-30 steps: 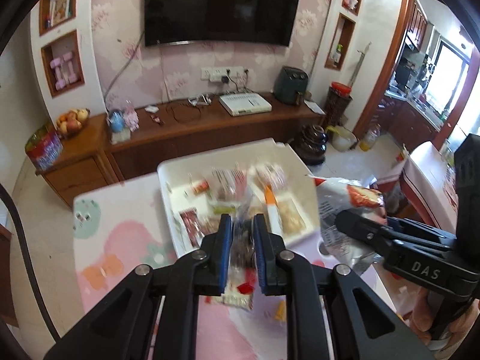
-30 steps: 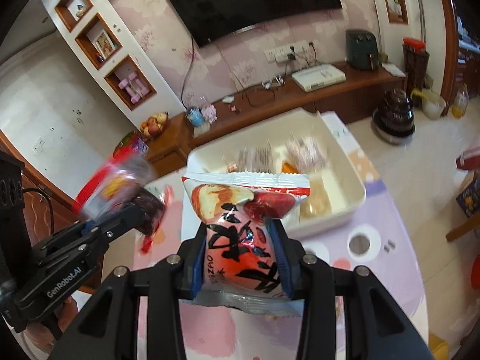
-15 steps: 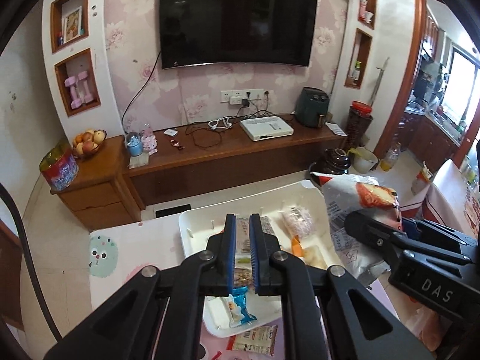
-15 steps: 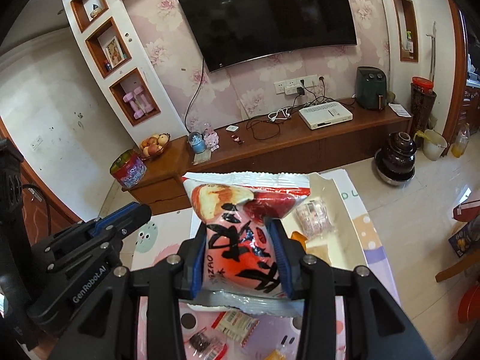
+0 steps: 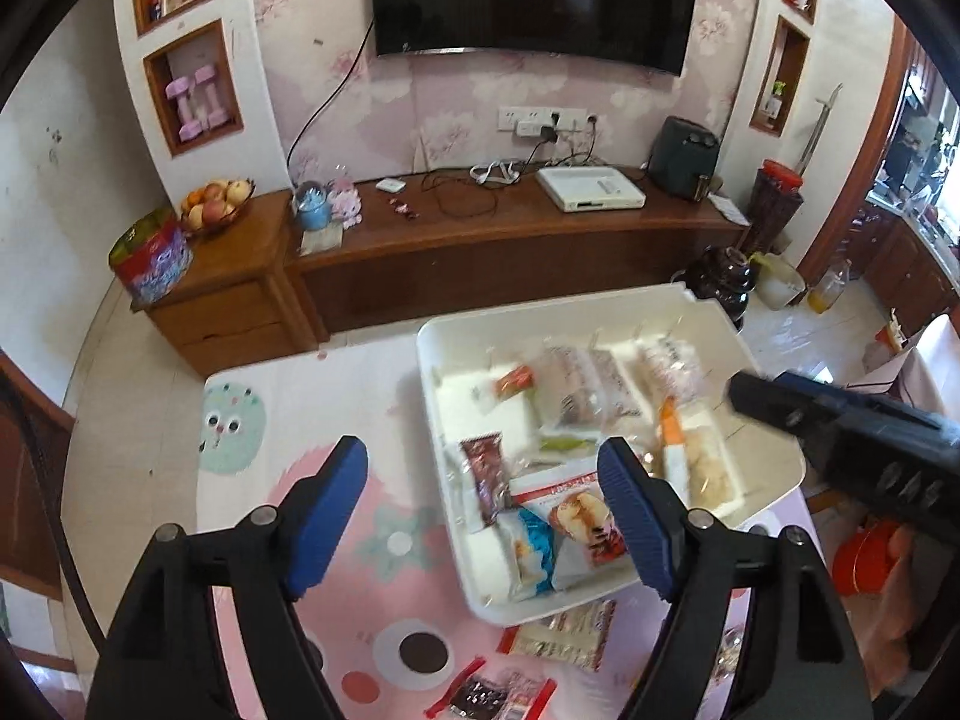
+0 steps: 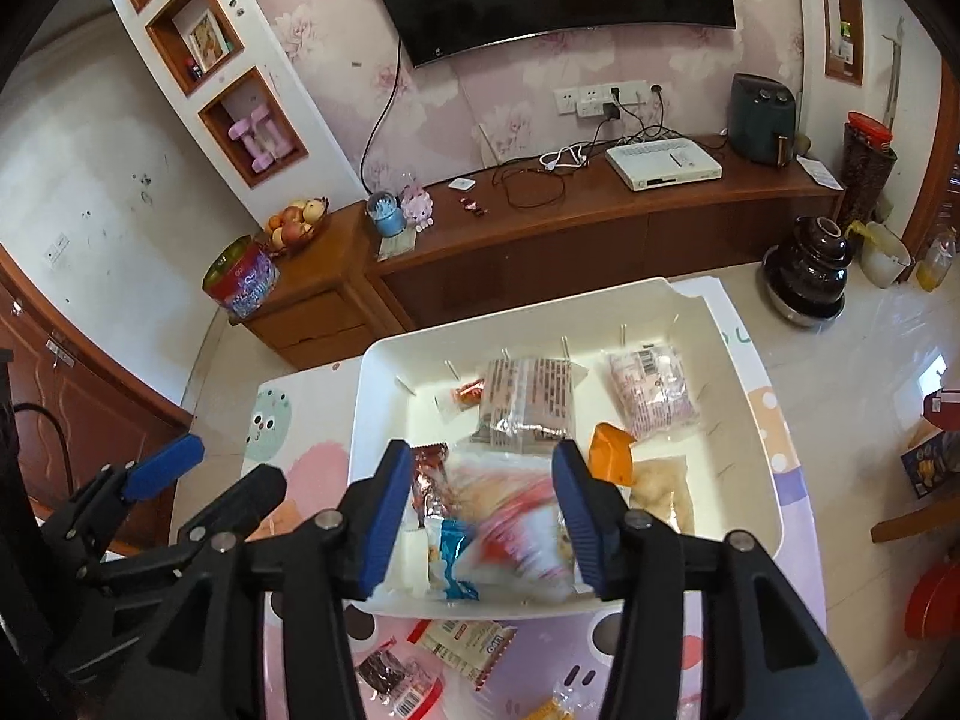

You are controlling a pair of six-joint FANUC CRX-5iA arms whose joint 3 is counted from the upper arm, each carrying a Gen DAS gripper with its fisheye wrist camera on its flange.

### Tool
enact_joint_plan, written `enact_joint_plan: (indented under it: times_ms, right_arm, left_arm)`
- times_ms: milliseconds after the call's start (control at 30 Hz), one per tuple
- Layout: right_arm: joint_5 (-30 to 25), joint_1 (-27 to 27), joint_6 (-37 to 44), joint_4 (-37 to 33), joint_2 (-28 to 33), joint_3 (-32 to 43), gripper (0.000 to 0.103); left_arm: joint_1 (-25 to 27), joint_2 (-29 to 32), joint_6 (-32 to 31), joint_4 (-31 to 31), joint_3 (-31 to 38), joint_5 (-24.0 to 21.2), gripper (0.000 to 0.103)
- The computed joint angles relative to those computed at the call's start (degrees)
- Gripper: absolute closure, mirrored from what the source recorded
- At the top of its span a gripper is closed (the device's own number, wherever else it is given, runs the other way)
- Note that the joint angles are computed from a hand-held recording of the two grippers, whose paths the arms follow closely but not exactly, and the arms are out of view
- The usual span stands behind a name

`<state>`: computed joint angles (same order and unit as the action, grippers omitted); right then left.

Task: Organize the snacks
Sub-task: 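Withdraw both tools from the tray toward the remaining snacks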

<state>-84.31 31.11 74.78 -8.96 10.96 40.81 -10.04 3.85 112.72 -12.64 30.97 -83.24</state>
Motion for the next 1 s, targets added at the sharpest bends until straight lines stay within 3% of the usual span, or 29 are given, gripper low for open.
enact_joint_plan:
  times_ms: [600,1000]
  right_arm:
    - [-1.9,-1.1,1.9,2.7,-7.2,-3.8,0.052]
    - [-2.4,-1.7,-2.6,5.8,-17.3,-16.5,0.047]
  left_arm:
    - [1.4,-6.7,-0.6,2.4,-5.9,0.1,0.024]
    - [1.3,-12.9,-3.2,6.5,-14.7,1.4,0.02]
